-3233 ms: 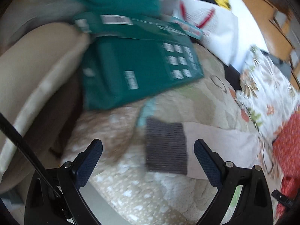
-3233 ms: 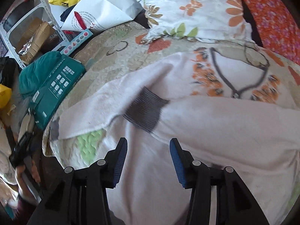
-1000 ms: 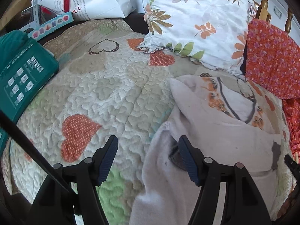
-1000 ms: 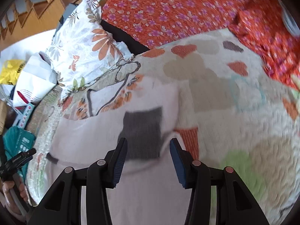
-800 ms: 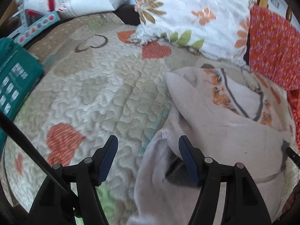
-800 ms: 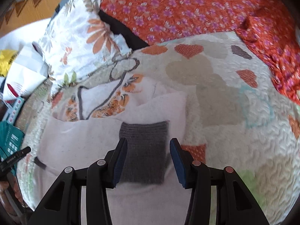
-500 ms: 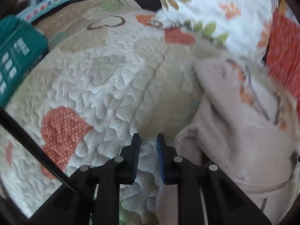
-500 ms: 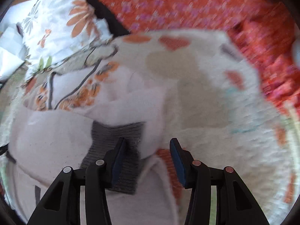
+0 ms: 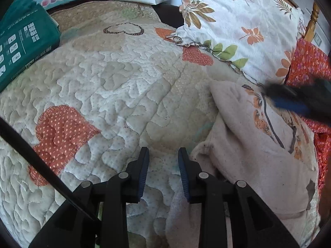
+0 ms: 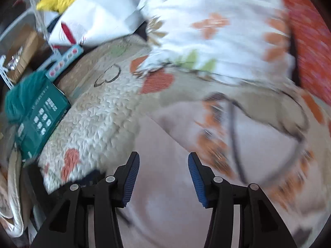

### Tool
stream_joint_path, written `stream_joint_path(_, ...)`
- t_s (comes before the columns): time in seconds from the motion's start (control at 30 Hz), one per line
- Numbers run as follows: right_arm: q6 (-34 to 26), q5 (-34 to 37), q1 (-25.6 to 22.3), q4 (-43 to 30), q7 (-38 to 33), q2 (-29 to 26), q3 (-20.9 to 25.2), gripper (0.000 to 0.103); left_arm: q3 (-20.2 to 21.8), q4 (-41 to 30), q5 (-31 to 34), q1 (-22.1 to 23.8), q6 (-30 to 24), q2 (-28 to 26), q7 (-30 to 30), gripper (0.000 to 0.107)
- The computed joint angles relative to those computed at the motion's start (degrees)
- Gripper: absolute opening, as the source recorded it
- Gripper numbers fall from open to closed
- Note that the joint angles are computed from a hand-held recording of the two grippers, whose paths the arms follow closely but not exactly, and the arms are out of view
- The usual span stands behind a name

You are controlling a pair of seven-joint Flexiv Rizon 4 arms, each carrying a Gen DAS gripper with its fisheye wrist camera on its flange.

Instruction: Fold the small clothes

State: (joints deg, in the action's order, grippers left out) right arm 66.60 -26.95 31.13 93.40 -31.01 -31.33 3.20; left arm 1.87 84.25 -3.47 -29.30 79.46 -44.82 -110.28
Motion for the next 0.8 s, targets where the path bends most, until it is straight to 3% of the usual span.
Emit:
stream_joint_path(0.13,-10.36,4.25,-1.50,-14.92,-8.12,-9.16,3.18,0.054,2.43,-2.00,2.23,-2.23,-1.29,-0.71,0.18,0.045)
stream_joint_path(0.23,-18.14,6.49,-1.03,-22.65,-13.96,-13.50,3.98,0.054,4.03,-2.95,3.69,-3.53,-2.31,-0.93,-1.05,0.047)
stream_joint_path(0.3,-22.33,7.45,-0.51,-26.06,-17.88,-15.40,4.09,0.050,2.98,-2.43,3.70,-2.71,-1.80,-0.70,-1.24,0.048)
stream_joint_path(0.33,-23.70,7.70,-0.23,-27.26,-19.90,-16.14,4.01,0.026,2.06,-2.05,3.38,-1.99,-1.31,-0.61,-1.08,0.049)
stream_joint_path(0.37,-25.11,7.80,0.18,-28.17,-21.28,-16.61,3.65,0.012,1.17,-1.56,2.91,-1.31,-0.68,-0.50,-0.99,0.050)
stream_joint_path(0.4,-25.73,7.98,0.53,-28.59,-21.92,-16.77,3.19,0.008,0.41,-1.18,2.42,-0.69,-0.13,-0.45,-0.83,0.050)
stream_joint_path(0.8,-28.82,6.68,2.33,-38.29,-17.89,-23.17,-2.18,0.006,1.32,-1.03,1.59,-1.57,1.21,-0.84,-0.61,0.054)
